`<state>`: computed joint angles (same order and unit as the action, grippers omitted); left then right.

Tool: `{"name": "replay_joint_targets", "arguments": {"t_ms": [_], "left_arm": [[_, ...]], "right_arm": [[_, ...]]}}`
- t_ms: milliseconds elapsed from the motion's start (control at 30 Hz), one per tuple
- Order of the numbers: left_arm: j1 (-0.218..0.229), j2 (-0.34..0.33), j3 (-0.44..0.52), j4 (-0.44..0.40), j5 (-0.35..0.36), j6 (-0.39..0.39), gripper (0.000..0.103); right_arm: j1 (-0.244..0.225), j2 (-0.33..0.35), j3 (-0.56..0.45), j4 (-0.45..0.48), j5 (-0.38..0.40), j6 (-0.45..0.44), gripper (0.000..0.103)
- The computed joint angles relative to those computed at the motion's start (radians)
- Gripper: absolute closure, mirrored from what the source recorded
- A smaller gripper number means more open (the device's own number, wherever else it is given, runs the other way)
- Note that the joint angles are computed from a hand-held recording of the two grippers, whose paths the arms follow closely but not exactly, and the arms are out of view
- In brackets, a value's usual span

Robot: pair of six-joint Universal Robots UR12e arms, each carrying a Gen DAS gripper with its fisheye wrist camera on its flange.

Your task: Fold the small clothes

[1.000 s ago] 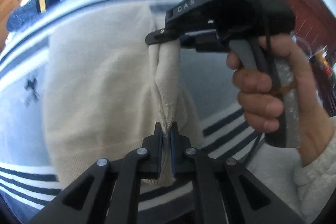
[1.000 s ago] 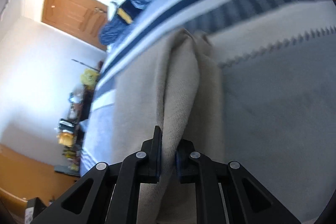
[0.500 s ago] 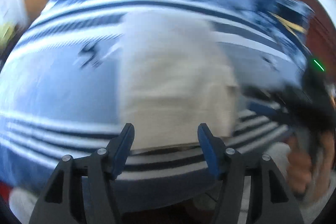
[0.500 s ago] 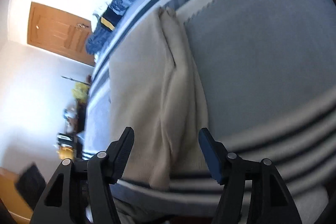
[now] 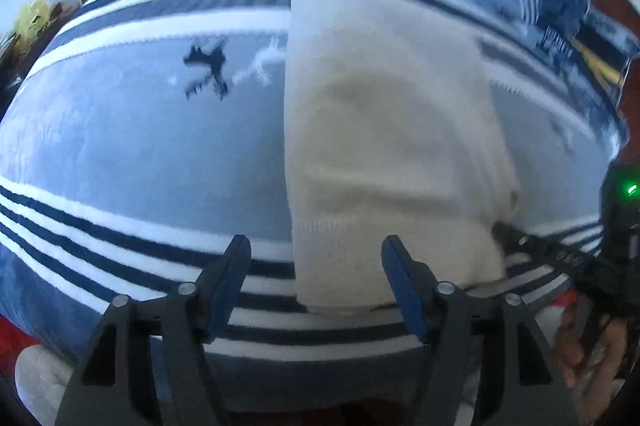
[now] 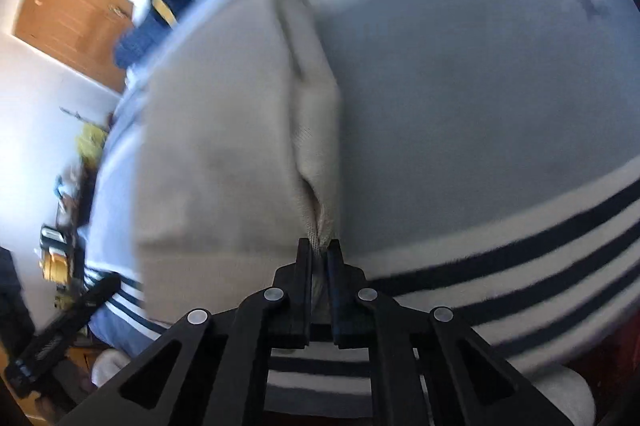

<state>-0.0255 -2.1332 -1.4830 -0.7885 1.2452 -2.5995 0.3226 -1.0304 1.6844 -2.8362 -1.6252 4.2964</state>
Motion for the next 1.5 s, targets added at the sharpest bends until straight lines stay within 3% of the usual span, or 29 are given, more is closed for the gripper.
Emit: {"name": "replay_joint_targets", "arguments": {"t_ms": [67,100,133,167,200,300,433,533,600,633,667,700,733,767,867,1033,1200,1267,1400,1467,1500], "left_arm": [[0.007,-0.008,0.009,-0.052,-0.015,-0.012,0.036],[0.019,-0.009,0.013,-0.079,-0.054,-0.032,0.036],[0.025,-0.011,0.017,-0.094,-0.074,-0.046,0.036],[0.031,-0.012,0.021,-0.108,-0.092,-0.057,0.036],[0.036,-0.015,0.024,-0.105,-0.108,-0.073,0.036],[0.039,-0.035,0.057,-0.113,-0.120,-0.129,0.034],[0.022,-0.087,0.149,-0.283,-0.131,-0.098,0.034],[0.003,-0.117,0.188,-0.383,-0.104,-0.056,0.034],[-0.014,-0.112,0.171,-0.331,-0.055,-0.056,0.035],[-0.017,-0.108,0.167,-0.326,-0.048,-0.057,0.038],[-0.015,-0.108,0.174,-0.348,-0.066,-0.054,0.052],[-0.012,-0.110,0.182,-0.371,-0.084,-0.054,0.063],[-0.008,-0.109,0.185,-0.378,-0.097,-0.072,0.067],[-0.004,-0.110,0.187,-0.387,-0.109,-0.081,0.078],[0.019,-0.102,0.186,-0.420,-0.178,-0.086,0.086],[0.056,-0.025,0.113,-0.378,-0.233,-0.012,0.087],[0.115,0.050,0.018,-0.395,-0.215,0.088,0.087],[0.124,0.057,-0.018,-0.371,-0.181,0.096,0.087],[0.118,0.044,-0.063,-0.316,-0.121,0.031,0.084],[0.117,0.050,-0.055,-0.327,-0.126,0.057,0.081],[0.119,0.058,-0.055,-0.320,-0.134,0.067,0.073]], "right_arm": [[0.006,-0.006,0.005,-0.012,-0.023,-0.003,0.087],[0.011,-0.015,0.007,-0.009,-0.063,-0.018,0.066],[0.021,-0.022,0.013,-0.022,-0.104,-0.023,0.035],[0.031,-0.026,0.023,-0.047,-0.143,-0.019,0.023],[0.036,-0.030,0.040,-0.096,-0.166,-0.014,0.018],[0.014,-0.025,0.060,-0.168,-0.107,0.017,0.018],[-0.024,-0.005,0.087,-0.277,0.041,0.070,0.023],[-0.038,0.020,0.068,-0.275,0.116,0.075,0.031],[-0.037,0.031,0.050,-0.266,0.120,0.068,0.031],[-0.038,0.033,0.048,-0.270,0.126,0.063,0.036],[-0.040,0.036,0.044,-0.269,0.134,0.064,0.043],[-0.043,0.038,0.042,-0.263,0.148,0.068,0.061],[-0.047,0.043,0.045,-0.277,0.172,0.080,0.071],[-0.051,0.048,0.051,-0.307,0.195,0.096,0.074],[-0.050,0.051,0.057,-0.325,0.202,0.104,0.090],[-0.004,0.020,0.027,-0.202,0.101,0.067,0.095],[0.069,0.000,0.013,-0.153,0.055,0.083,0.095],[0.089,0.004,-0.001,-0.097,0.068,0.085,0.095],[0.098,0.017,-0.066,0.130,0.037,0.009,0.094],[0.095,0.017,-0.073,0.149,0.046,0.011,0.090],[0.098,0.013,-0.075,0.157,0.035,0.003,0.085]]}}
